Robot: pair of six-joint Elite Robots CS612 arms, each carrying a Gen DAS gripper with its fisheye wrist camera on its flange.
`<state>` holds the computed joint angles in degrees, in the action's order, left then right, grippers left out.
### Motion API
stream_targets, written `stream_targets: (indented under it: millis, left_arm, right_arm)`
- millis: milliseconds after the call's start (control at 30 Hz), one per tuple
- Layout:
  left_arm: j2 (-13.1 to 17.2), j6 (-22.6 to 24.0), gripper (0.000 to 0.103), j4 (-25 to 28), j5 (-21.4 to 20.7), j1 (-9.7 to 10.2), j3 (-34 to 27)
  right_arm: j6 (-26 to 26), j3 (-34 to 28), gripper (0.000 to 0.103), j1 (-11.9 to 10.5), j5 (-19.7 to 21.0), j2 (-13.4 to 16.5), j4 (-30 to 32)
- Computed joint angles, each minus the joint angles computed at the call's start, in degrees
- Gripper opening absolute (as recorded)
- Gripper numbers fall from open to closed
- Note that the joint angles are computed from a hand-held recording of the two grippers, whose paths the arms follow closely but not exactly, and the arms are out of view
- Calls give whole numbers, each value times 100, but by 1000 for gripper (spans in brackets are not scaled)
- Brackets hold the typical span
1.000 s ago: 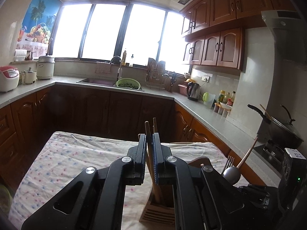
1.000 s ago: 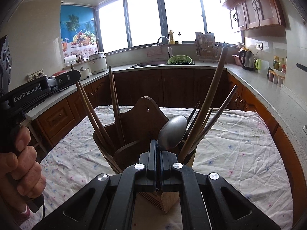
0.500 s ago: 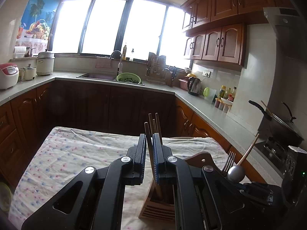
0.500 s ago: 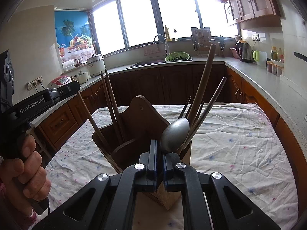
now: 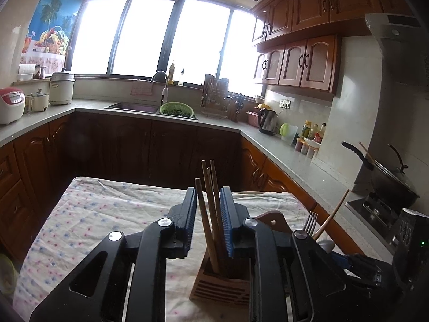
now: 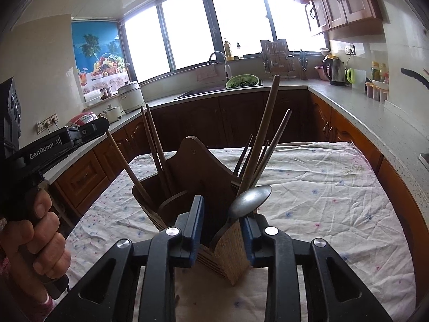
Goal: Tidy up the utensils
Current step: 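Lower the chopstick and spoon into the wooden holder, then open both tools and pull them back from the holder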
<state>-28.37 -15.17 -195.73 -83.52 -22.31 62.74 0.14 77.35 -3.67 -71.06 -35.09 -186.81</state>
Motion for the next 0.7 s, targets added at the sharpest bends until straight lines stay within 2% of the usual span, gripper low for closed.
stream_targets:
  millis: [33,167,233,300,333,367,400,467,700]
  left_arm:
    - [-25,5,37,-70,28,-7,54]
    - [-132,-12,47,-253,52,-5,261]
    - [-186,-78,61,-336,83,3,377]
    - [-238,-152,70,-395,121,13,497]
    - [-268,-199,79,-396,146,17,563]
    - [-300,-256,85,-395,169,21,633]
    - [-324,-315,90,-414,187,28,701]
    - [-375,-405,91,-460,203,41,846]
    - [-547,-543,94,-459,226,66,1292]
  right_arm:
    - [18,22,32,0,-17,-11,-27]
    - [121,119,41,-15,-61,-52,-162]
    - [221,170,45,-33,-44,-71,-226]
    - [331,234,51,-46,-40,-94,-309]
    - [372,270,58,-51,-55,-105,-357]
    - [416,311,67,-55,-69,-117,-420]
    - [461,361,71,-60,-71,-129,-502]
    - [529,445,79,-67,-79,-152,-636]
    - [658,689,87,-59,-114,-253,-923]
